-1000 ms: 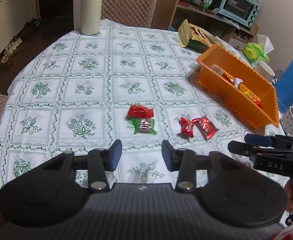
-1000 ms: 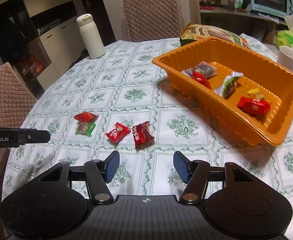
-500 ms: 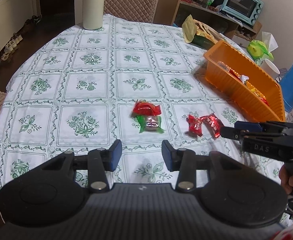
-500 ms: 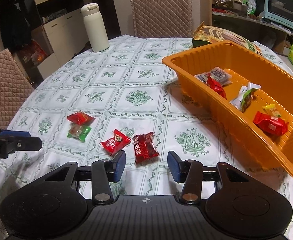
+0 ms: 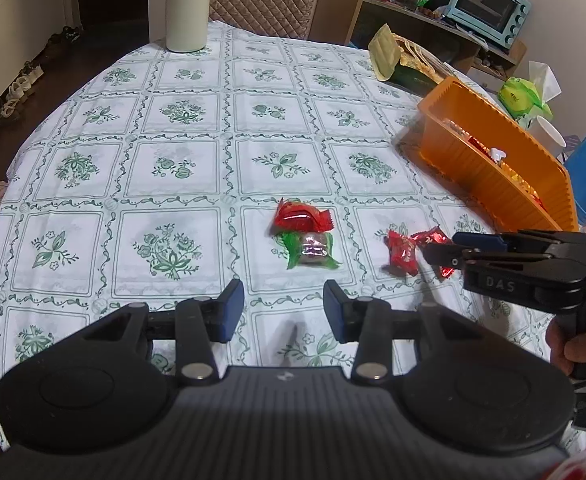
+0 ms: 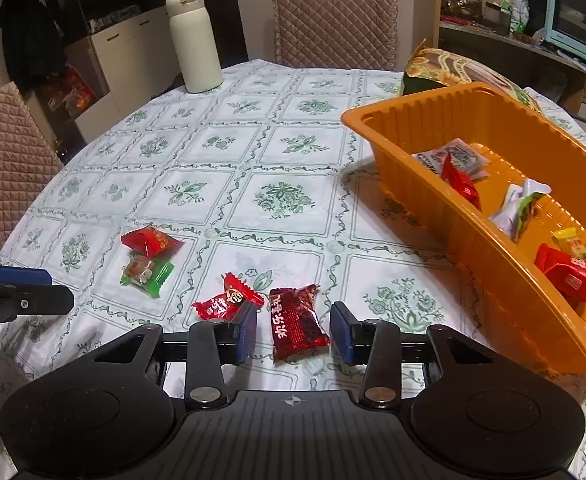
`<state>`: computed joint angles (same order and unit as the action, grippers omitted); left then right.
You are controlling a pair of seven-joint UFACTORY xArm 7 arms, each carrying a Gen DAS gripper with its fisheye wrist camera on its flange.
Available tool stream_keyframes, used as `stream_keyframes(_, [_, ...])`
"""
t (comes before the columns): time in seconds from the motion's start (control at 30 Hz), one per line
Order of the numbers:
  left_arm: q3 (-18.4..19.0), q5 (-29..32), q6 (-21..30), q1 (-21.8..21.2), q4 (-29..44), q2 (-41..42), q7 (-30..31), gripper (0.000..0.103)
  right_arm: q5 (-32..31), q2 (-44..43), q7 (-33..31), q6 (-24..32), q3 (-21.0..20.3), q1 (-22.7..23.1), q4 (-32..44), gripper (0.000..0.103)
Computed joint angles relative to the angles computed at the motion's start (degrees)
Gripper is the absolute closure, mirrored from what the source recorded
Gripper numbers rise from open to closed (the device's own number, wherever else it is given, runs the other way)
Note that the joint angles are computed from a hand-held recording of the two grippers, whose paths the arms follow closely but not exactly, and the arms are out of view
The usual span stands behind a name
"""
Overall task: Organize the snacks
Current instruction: 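Grasp the red packet with white text with right tool while left tool grasps the green-red candy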
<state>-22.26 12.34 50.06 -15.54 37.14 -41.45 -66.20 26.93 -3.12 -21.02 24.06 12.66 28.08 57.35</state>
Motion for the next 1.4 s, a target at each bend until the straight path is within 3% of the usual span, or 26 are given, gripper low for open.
stream_keyframes(0.4, [0.56, 0.58, -2.95, 0.24, -0.28, 1.88, 0.82, 0.064, -4.92, 1.74, 1.88, -1.64, 0.9, 0.13, 0.22, 0.074])
stream_keyframes(0.7, [0.04, 2.74, -6.77, 0.92, 0.52, 5.47, 1.55, 0.064, -2.31, -0.05, 2.76, -2.06, 0.16, -0.15, -1.39, 0.077])
stream_keyframes(1.17, [-0.19, 9.34, -8.7, 2.82, 3.17, 13.18, -1.61, 0.064, 1.61, -5.3, 4.26, -0.17, -2.64, -0.82, -4.55, 0.077])
stream_keyframes(1.4, [-0.72, 13.55, -6.86, 2.32, 4.02, 15.09, -2.95, 0.075, 1.81, -6.93, 5.03, 0.49, -3.39, -0.97, -5.91, 0.077])
